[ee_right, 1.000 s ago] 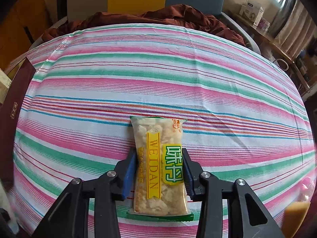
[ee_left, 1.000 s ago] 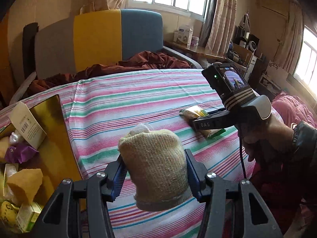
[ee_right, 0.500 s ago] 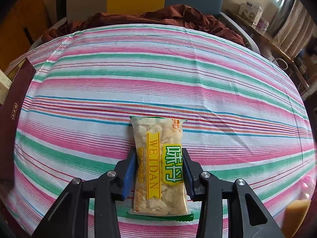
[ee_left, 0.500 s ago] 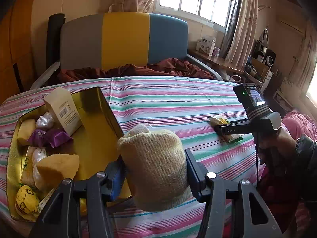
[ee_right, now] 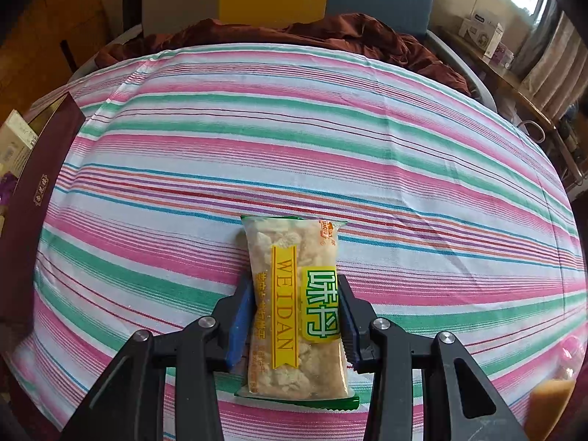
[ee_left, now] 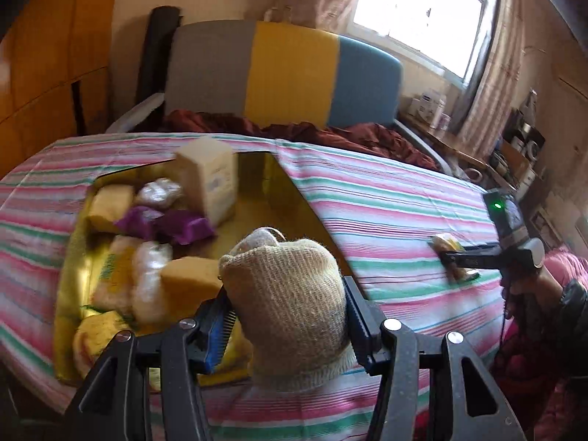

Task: Organize objects
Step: 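Lower the beige knit roll into the gold box and open the left gripper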

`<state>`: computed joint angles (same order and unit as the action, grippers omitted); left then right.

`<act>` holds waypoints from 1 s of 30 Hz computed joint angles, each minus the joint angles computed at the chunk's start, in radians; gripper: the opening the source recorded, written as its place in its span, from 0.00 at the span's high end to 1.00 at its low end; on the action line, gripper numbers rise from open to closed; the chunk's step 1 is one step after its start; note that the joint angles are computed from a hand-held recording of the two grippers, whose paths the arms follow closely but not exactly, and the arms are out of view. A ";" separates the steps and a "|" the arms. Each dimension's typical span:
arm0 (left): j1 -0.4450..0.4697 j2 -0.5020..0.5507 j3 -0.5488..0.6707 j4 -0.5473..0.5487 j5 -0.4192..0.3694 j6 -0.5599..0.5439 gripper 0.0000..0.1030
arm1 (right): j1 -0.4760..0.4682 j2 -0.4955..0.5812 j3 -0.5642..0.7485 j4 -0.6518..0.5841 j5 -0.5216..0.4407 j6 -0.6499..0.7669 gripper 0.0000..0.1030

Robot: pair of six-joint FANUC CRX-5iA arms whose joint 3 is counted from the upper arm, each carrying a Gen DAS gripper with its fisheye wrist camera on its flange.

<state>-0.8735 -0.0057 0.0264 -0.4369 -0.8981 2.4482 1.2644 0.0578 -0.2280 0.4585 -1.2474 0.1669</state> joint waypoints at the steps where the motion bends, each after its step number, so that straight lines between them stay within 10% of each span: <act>1: 0.007 -0.018 -0.013 -0.011 -0.017 0.024 0.47 | 0.001 -0.002 -0.001 0.000 0.001 -0.001 0.59; 13: 0.117 -0.185 -0.159 -0.029 -0.096 0.196 0.47 | 0.041 0.031 0.035 0.008 0.053 0.138 0.59; 30: 0.120 0.009 -0.055 0.207 0.096 -0.117 0.47 | 0.045 0.023 0.026 0.012 0.041 0.155 0.58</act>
<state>-0.7539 0.0028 -0.0289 -0.2300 -0.8024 2.3309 1.3099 0.0808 -0.2016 0.4706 -1.2065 0.3215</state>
